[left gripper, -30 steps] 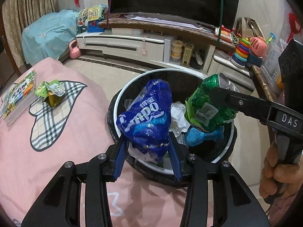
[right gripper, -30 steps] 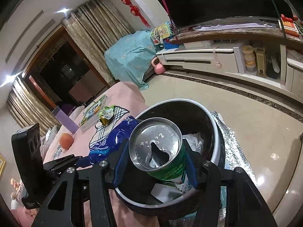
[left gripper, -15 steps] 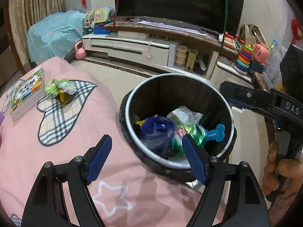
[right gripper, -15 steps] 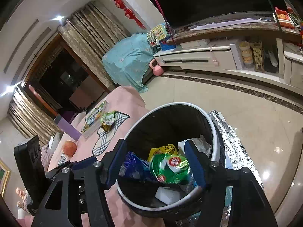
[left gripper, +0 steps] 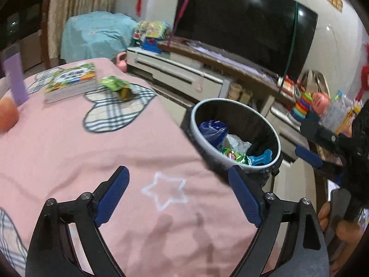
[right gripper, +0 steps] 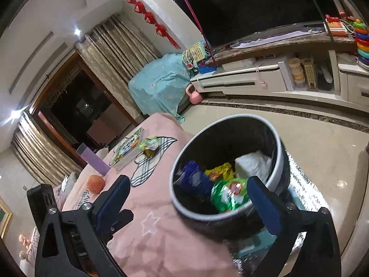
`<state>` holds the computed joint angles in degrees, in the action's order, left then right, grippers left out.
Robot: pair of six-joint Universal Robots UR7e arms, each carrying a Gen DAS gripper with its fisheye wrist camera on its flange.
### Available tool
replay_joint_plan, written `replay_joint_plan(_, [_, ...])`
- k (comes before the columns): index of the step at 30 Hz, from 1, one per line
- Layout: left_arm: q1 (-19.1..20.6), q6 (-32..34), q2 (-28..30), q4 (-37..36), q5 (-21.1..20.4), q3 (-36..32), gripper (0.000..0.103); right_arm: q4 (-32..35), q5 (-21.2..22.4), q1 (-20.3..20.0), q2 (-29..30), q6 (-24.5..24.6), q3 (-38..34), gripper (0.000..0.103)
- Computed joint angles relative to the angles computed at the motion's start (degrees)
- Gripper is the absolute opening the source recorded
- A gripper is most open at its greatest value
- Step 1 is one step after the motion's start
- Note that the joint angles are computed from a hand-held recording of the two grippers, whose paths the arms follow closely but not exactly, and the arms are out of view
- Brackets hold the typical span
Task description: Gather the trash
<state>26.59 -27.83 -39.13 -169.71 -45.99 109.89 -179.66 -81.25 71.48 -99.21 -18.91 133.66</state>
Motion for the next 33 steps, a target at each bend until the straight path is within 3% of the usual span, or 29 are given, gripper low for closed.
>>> replay_joint_plan(2, [-0.81, -1.43, -1.57, -2.87, 1.62, 3.15, 0.094, -2.66, -0.98, 0.92, -0.37, 0.23, 2.08, 0.103])
replay_joint_plan(8, [-4.34, -3.73, -5.54, -9.50, 9.57, 11.21, 0.100, -23.08, -9.48, 6.89, 2.63, -3.04, 9.36, 0.103])
replay_joint_plan(12, [-6.58, -5.17, -7.27, -13.36, 14.56, 15.37, 0.100, -38.72, -17.99, 13.52, 8.17, -9.98, 11.80, 0.103])
replay_joint_plan(14, [-8.60, -4.44, -6.65, -16.43, 19.83, 17.18, 0.103, -46.85, -21.91, 17.28, 11.09, -15.03, 12.34, 0.103])
replay_joint_plan(18, [-10.96, -5.67, -5.59, -15.75, 26.72, 19.09, 0.103, -60.54, -22.15, 19.38, 15.78, -18.82, 14.27, 0.103])
replay_joint_plan(28, [-14.21, -18.27, -7.24, -5.75, 30.66, 23.27, 0.103, -74.20, -20.61, 16.28, 24.01, -20.71, 17.86, 0.103])
replay_joint_plan(33, [-15.99, -26.21, -9.21, 3.93, 32.60, 24.19, 0.103, -73.69, -20.56, 15.57, 23.48, -19.95, 18.84, 0.103])
